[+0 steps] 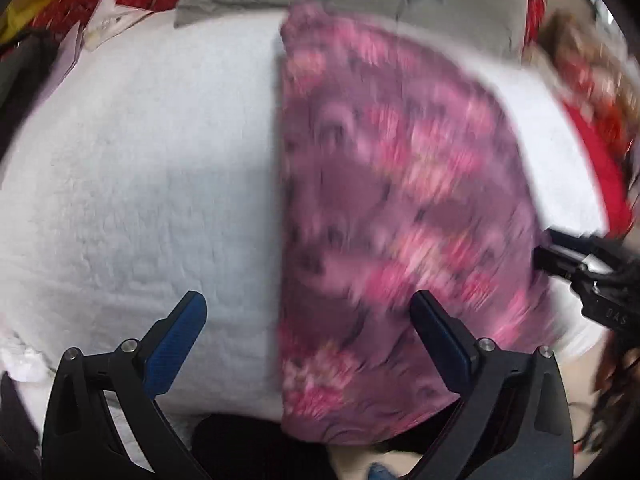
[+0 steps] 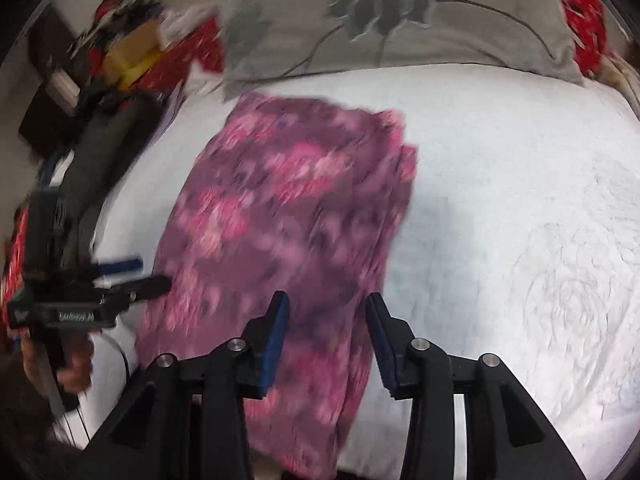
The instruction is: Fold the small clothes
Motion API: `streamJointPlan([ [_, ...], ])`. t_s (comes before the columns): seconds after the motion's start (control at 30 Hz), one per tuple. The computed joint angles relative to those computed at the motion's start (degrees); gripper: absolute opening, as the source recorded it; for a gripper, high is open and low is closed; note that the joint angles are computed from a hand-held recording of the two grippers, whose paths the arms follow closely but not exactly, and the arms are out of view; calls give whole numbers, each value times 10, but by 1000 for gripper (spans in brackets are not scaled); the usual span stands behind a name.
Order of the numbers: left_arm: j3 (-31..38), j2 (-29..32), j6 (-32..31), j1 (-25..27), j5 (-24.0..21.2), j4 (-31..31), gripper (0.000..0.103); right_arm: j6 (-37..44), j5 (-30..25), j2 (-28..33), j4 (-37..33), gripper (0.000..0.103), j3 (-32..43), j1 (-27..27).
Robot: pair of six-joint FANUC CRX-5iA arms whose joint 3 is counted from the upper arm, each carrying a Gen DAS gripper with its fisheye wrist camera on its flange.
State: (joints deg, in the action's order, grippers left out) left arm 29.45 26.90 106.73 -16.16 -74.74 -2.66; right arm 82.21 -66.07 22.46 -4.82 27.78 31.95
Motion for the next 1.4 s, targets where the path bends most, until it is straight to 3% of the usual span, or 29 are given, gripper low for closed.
streamJointPlan([
  [0.1, -11, -13, 17, -9, -2, -17, 102, -63, 17, -22, 110, 65, -75, 27],
  [0.27, -38, -72, 34, -51, 20, -123, 102, -155, 24, -79, 195, 72, -153, 55],
  [0.37, -51, -92, 51, -67, 25, -155, 102, -190, 33, -117, 254, 92, -211, 81],
  [0.6, -72, -112, 76, -87, 17, -182, 102, -258, 89, -195, 346, 94, -318, 117],
  [1.4, -118, -169, 127, -121, 63, -194, 102, -374, 133, -253, 421, 94, -379, 135],
])
